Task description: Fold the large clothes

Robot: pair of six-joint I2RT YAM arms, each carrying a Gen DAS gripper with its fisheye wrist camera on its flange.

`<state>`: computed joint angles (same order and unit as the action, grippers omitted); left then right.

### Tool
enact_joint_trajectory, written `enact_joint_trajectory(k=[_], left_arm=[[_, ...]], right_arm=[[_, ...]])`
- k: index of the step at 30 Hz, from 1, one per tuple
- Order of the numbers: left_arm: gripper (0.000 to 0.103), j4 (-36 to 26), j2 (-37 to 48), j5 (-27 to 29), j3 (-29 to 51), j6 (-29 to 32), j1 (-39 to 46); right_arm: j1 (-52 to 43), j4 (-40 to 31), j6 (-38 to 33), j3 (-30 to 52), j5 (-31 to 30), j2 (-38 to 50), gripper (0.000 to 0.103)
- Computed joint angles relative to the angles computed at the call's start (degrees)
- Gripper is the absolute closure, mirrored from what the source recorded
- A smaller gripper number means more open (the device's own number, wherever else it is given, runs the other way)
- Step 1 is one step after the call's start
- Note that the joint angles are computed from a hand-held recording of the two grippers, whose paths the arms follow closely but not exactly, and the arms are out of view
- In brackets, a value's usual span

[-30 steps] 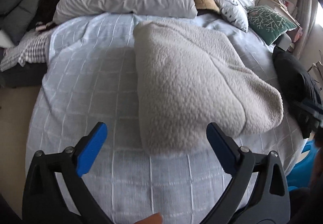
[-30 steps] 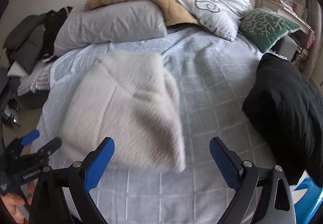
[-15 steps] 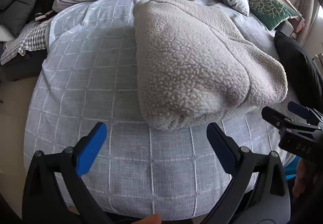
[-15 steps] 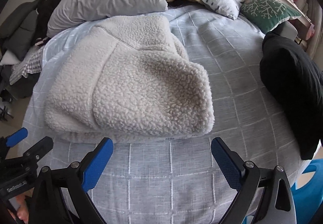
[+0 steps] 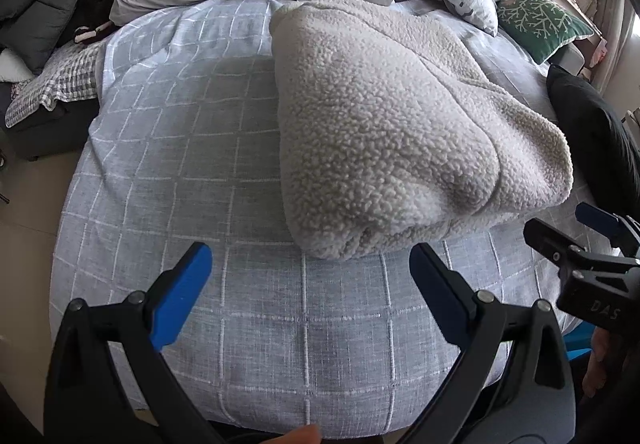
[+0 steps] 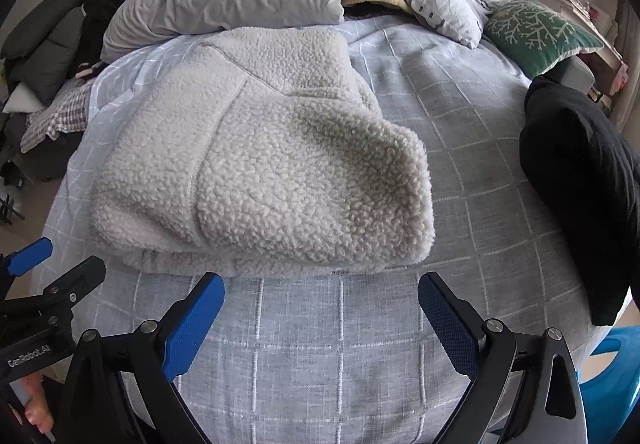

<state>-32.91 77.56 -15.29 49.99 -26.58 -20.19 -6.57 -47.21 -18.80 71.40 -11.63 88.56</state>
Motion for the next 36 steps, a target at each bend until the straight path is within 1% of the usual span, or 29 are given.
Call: enact_joint_trajectory(k=[5, 14, 23, 36], left_arm=[[0.004, -0.2, 0.2, -0.8, 0.3, -0.7, -0.5], [0.004, 0.2, -0.3, -0.2, 0.0, -1.1, -0.2], [0.004, 0.2, -2.0, 0.3, -0.7, -0.7, 0.8], [0.004, 0.1, -1.5, 1.0, -0.3, -0.4, 0.5]], right_arm=[[-0.5, 0.1, -0.1, -0.1, -1.3, -1.0, 0.004], [-0.4, -0.6, -0.1, 0.2, -1.0, -0.5, 0.004], [-0.2, 0.1, 2.0, -0.1, -0.8, -0.8, 0.004], [0.1, 0.2, 1.7, 0.1, -0.7, -0.6, 0.004]])
